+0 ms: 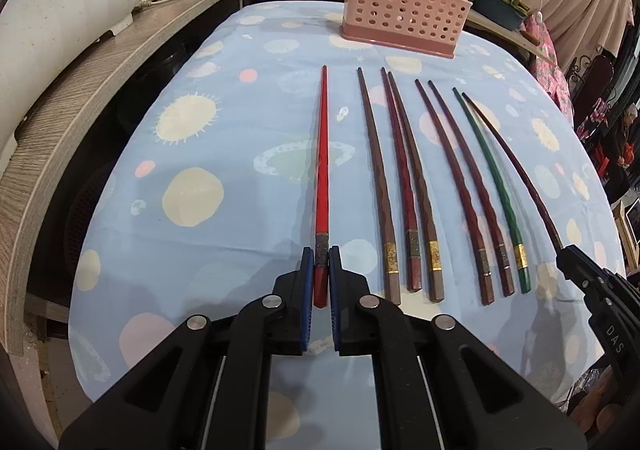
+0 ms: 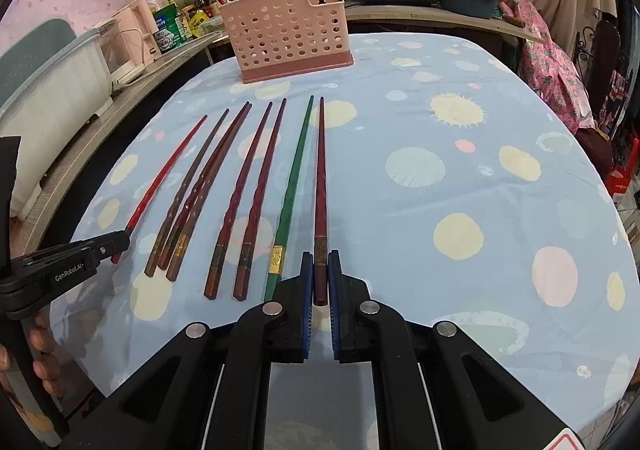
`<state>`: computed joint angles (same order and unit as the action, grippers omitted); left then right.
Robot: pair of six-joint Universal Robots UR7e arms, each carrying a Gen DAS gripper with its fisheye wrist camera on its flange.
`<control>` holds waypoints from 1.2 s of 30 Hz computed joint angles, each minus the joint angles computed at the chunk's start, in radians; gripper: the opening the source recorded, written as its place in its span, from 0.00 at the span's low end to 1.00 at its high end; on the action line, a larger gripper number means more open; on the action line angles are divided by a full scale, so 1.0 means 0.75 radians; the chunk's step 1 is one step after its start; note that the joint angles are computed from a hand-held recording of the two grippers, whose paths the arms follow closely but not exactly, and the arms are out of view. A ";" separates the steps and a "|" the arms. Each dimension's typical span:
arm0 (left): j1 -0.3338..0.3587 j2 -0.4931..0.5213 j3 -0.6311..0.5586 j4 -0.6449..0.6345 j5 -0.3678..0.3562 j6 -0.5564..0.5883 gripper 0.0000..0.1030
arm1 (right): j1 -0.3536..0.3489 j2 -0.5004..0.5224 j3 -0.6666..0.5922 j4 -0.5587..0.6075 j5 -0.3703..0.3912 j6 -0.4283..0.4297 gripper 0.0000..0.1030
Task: Organize utensils
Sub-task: 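Grasp a dark-red chopstick with the right tool while the left tool grasps a red chopstick, then lift both chopsticks and insert them into the pink basket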
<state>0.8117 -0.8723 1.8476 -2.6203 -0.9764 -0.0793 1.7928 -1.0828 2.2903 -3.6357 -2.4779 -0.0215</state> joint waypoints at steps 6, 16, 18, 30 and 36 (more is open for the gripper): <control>-0.014 -0.034 -0.016 -0.009 -0.015 0.005 0.07 | 0.047 -0.043 -0.028 -0.045 -0.022 -0.044 0.07; -0.040 -0.057 -0.126 -0.081 -0.022 0.070 0.07 | 0.114 -0.127 -0.159 -0.070 -0.042 -0.148 0.07; -0.043 -0.048 -0.168 -0.090 -0.021 0.079 0.07 | 0.122 -0.134 -0.196 -0.083 -0.034 -0.188 0.06; -0.047 0.090 -0.488 -0.086 -0.001 0.162 0.07 | 0.127 -0.115 -0.430 -0.118 0.004 -0.407 0.07; -0.050 0.163 -0.652 -0.048 -0.013 0.171 0.07 | 0.112 -0.141 -0.499 -0.094 0.069 -0.397 0.07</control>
<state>0.7746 -0.7500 1.3584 -2.6561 -0.9858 0.0488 1.8766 -1.1884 1.9164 -3.7060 -2.4262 -0.3192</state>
